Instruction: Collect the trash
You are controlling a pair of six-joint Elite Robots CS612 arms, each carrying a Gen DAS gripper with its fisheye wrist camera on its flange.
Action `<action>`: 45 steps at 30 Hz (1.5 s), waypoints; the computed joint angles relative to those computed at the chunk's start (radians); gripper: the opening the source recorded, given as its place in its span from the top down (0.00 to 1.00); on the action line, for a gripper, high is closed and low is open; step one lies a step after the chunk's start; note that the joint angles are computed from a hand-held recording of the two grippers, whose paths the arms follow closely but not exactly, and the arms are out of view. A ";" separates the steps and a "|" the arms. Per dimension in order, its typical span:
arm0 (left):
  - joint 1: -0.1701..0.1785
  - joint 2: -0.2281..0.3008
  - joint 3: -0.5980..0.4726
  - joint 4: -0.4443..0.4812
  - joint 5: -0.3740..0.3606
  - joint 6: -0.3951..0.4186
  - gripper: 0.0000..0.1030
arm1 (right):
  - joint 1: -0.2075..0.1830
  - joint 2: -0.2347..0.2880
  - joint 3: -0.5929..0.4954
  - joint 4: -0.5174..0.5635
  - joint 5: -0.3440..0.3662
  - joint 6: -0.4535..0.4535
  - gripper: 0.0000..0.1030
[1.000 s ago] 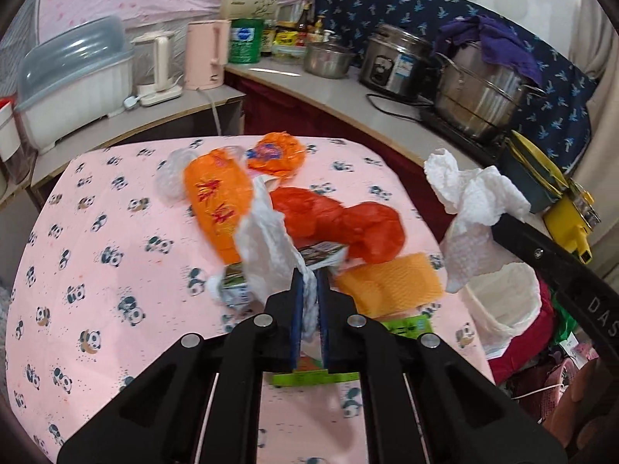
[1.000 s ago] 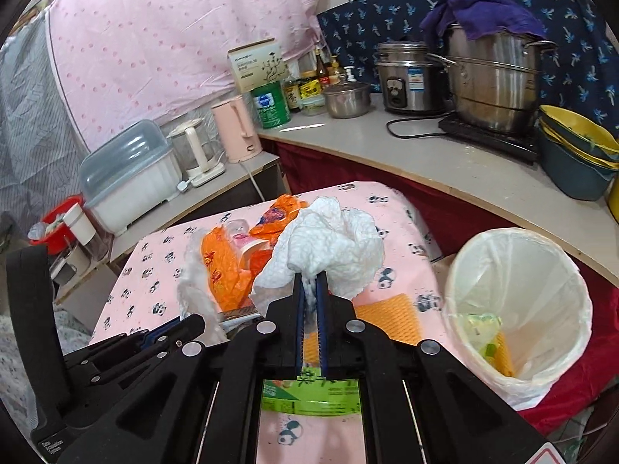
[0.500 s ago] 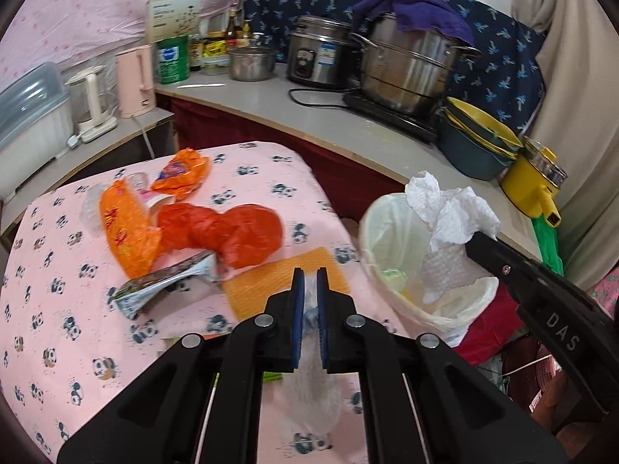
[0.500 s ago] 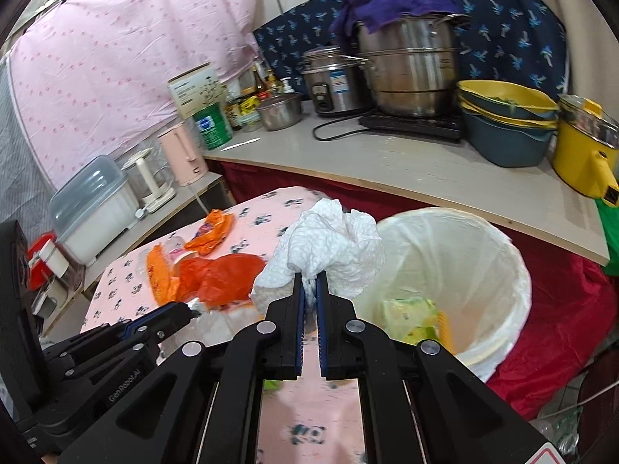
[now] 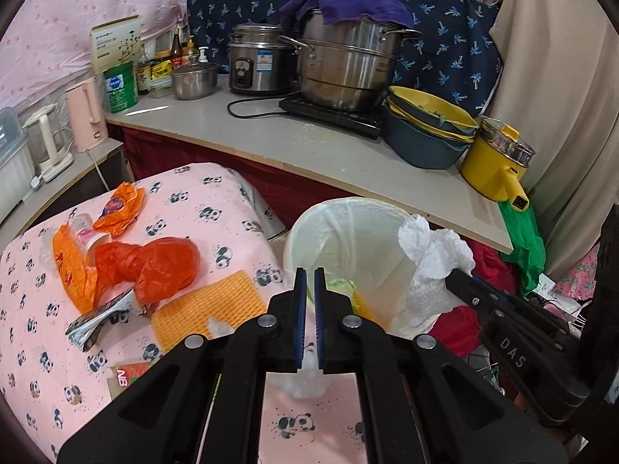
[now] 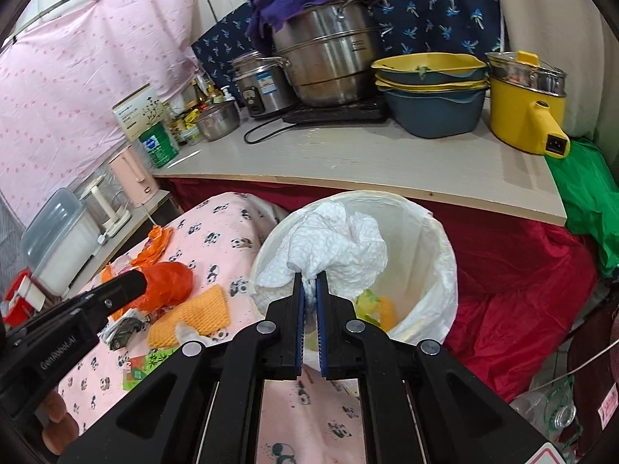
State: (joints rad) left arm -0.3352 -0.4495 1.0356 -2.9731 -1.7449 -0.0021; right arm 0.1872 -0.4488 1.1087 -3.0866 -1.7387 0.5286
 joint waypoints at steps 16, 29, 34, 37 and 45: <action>0.013 0.042 -0.011 0.159 -0.020 -0.001 0.31 | -0.014 0.011 0.013 0.027 0.010 0.026 0.95; 0.005 0.112 -0.089 0.254 -0.002 0.041 0.82 | -0.016 0.029 -0.010 0.069 0.030 0.028 0.95; 0.011 0.110 -0.098 0.245 -0.030 0.020 0.91 | -0.017 0.034 -0.021 0.076 0.034 0.026 0.95; 0.013 0.106 -0.103 0.229 -0.043 0.010 0.91 | -0.018 0.035 -0.024 0.074 0.034 0.025 0.95; 0.008 0.105 -0.135 0.195 -0.073 -0.003 0.91 | -0.021 0.034 -0.028 0.067 0.026 0.023 0.95</action>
